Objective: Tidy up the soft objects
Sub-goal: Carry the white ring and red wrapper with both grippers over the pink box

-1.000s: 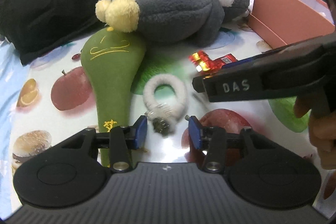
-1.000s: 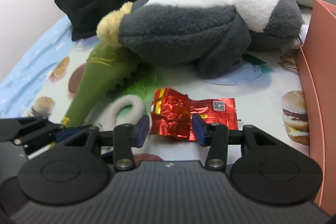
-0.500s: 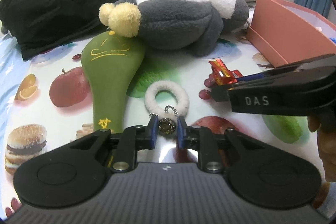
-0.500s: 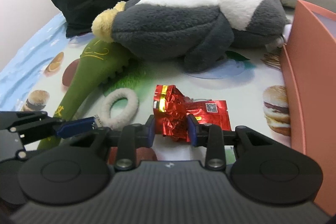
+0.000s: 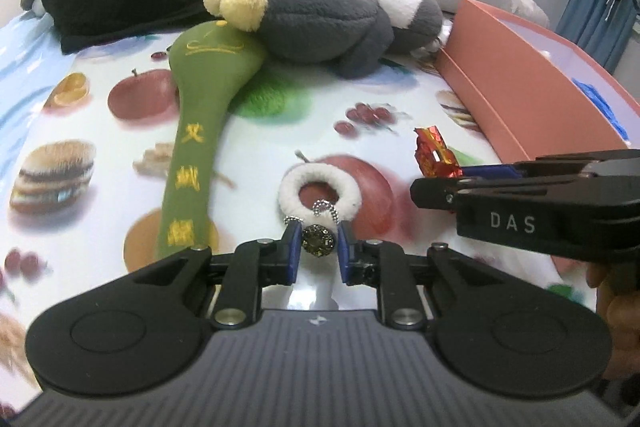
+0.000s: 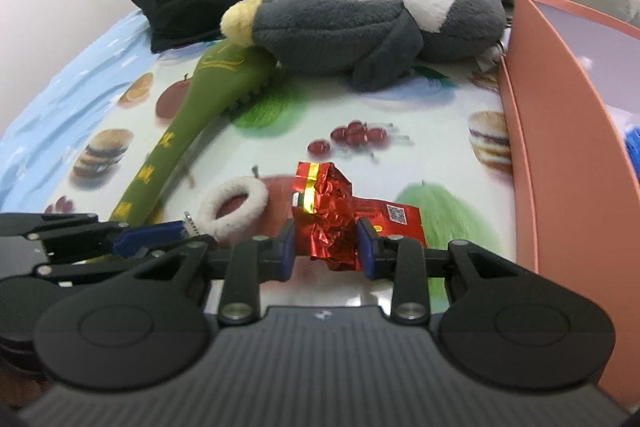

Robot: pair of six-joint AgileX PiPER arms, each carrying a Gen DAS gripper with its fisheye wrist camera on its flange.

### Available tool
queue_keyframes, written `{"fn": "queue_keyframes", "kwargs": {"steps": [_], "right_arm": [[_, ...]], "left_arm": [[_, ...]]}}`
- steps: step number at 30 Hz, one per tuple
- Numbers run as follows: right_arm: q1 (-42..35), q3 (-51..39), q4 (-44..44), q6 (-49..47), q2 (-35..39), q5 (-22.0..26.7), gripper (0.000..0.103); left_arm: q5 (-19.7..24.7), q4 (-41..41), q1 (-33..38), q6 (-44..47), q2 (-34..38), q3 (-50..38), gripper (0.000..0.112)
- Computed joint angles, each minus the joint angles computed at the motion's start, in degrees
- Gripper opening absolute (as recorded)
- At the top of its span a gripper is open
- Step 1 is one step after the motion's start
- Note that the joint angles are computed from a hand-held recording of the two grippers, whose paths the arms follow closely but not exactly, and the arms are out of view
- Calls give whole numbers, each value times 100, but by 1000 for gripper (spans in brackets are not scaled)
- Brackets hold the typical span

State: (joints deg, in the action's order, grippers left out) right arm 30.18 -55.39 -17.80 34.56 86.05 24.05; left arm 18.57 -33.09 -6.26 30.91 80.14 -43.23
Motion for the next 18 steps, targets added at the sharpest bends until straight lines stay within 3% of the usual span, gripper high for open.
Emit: {"fn": "queue_keyframes", "kwargs": {"steps": [8,18], "right_arm": [[603,883,-894,1330,-1117,316,35],[1517,1533,-1742,3012,-2087,975,35]], "left_arm": [[218,591,-161,-925,-1095,718,22],[1058,822,-73,-1743,-1921,872,22]]}}
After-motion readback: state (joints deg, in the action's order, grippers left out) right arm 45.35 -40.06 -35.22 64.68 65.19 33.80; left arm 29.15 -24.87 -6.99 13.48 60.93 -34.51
